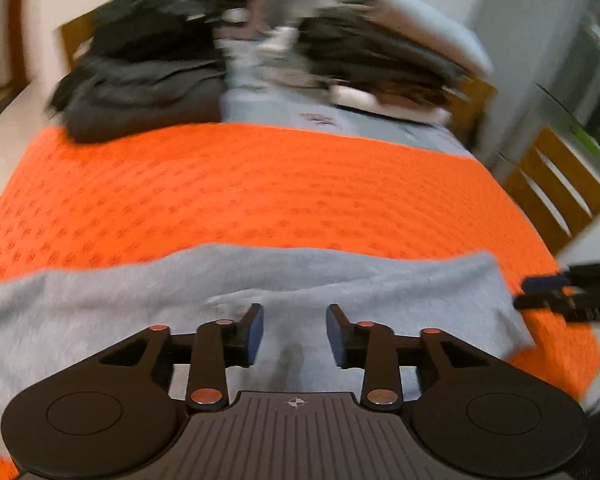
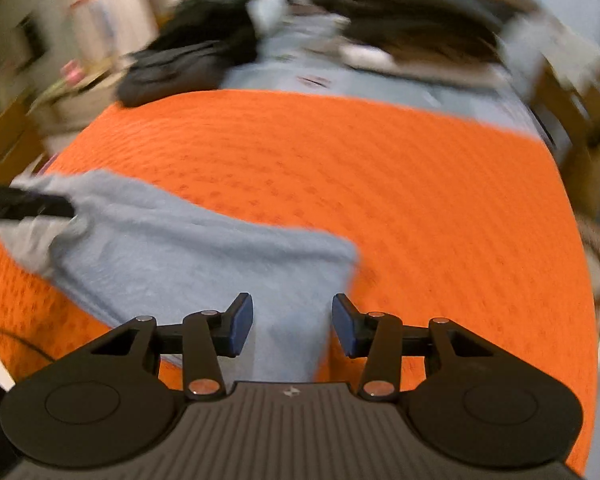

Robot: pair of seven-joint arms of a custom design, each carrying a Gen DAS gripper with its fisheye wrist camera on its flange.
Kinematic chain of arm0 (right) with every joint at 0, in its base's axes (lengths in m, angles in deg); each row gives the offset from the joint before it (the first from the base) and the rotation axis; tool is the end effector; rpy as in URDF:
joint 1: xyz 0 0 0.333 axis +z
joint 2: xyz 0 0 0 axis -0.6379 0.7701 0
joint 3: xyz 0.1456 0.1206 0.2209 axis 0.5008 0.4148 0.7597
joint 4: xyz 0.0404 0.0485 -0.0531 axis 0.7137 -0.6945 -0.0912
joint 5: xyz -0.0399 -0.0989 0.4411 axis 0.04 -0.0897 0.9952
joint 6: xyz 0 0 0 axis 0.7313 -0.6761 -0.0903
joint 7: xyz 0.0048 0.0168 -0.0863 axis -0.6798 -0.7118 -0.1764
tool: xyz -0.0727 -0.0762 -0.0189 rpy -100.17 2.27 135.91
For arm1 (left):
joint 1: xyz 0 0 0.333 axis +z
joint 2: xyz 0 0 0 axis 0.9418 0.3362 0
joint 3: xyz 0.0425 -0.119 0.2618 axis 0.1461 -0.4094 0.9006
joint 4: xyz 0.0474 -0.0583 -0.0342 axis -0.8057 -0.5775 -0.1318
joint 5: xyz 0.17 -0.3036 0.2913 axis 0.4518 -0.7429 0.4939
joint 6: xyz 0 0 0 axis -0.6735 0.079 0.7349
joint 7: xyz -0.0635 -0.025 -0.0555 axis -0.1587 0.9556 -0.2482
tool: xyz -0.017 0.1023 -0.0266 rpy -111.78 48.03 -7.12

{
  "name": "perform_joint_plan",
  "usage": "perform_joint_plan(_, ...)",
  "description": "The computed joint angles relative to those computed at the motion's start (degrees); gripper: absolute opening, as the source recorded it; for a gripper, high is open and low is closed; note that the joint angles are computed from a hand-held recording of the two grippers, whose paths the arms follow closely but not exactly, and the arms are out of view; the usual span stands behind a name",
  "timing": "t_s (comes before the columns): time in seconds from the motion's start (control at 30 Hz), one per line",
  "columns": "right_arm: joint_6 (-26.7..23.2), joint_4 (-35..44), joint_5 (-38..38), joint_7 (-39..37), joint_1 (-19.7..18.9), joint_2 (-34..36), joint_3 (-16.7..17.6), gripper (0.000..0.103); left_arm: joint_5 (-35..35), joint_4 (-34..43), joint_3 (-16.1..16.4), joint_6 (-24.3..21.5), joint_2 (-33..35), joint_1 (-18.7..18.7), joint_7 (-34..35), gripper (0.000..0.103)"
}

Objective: Fold clothes

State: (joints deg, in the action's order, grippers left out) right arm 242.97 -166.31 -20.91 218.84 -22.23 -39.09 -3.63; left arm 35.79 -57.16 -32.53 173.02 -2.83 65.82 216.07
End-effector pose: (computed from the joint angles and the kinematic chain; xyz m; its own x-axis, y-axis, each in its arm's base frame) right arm 0.5822 0.2506 0.3921 -0.0761 -0.9761 -0.2037 -0.8042 0.1809 -0.5662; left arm 0.7241 -0.2215 0.4129 -0.5796 -0.7894 0.2023 -0.6880 0.3410 -0.6406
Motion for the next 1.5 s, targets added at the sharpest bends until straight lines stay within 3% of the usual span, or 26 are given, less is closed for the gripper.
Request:
perform_joint_plan(0.17, 4.50, -5.94, 7.91, 5.34, -0.60, -2.81, -0.30, 0.048, -0.87, 4.87, -2.74, -6.62, 3.20, 0.44, 12.26, 0.046)
perform_joint_plan(0.37, 12.03, -7.11, 25.29, -1.78, 0.12, -0.18, 0.44, 0.043, 3.26, 16.89, -2.78, -16.07, 11.68, -2.35, 20.68, 0.050)
perform_joint_plan(0.43, 13.69, -7.05, 24.42, -0.52, 0.05, 0.49, 0.61, 0.041, 5.11, 21.48, -2.10, -18.95, 14.87, -3.51, 20.15, 0.050)
perform_joint_plan(0.53, 14.22, -6.70, 27.43, -2.92, -0.29, 0.85, 1.58, 0.018, 6.80, 27.17, -1.46, -22.51, 19.03, -4.46, 17.90, 0.050)
perform_joint_plan(0.57, 14.69, -6.80, 28.64, -3.69, -0.38, 0.61, 1.82, 0.016, 6.12, 27.50, -1.89, -22.30, 19.56, -3.98, 17.98, 0.050)
perform_joint_plan(0.63, 15.60, -6.97, 30.88, -5.07, -0.39, 0.08, 2.11, 0.014, 4.67, 28.13, -2.51, -23.04, 20.21, -3.09, 16.98, 0.051)
perform_joint_plan(0.73, 15.90, -6.82, 25.93, -0.53, 0.16, -1.49, 1.38, 0.014, 1.97, 28.70, -3.23, -24.21, 20.87, -1.66, 14.35, 0.051)
perform_joint_plan(0.9, 10.80, -1.36, 12.95, 6.69, 0.62, -1.83, 1.20, 0.014, -2.67, 29.89, -4.19, -26.79, 21.36, 0.94, 8.82, 0.054)
perform_joint_plan(1.1, 0.28, 11.44, 4.81, 9.67, 2.94, 3.35, 1.84, 0.014, -9.22, 22.80, -3.91, -24.38, 15.19, 6.59, 8.78, 0.056)
perform_joint_plan(1.27, -10.07, 28.63, -1.34, 10.69, 7.64, 14.07, 1.84, 0.014, -10.39, 20.33, -1.63, -24.68, 12.14, 9.90, 9.42, 0.057)
perform_joint_plan(1.5, -27.05, 56.50, -2.28, 4.98, 15.04, 34.19, 0.16, 0.014, -9.66, 20.72, 0.55, -25.51, 11.27, 13.12, 10.67, 0.057)
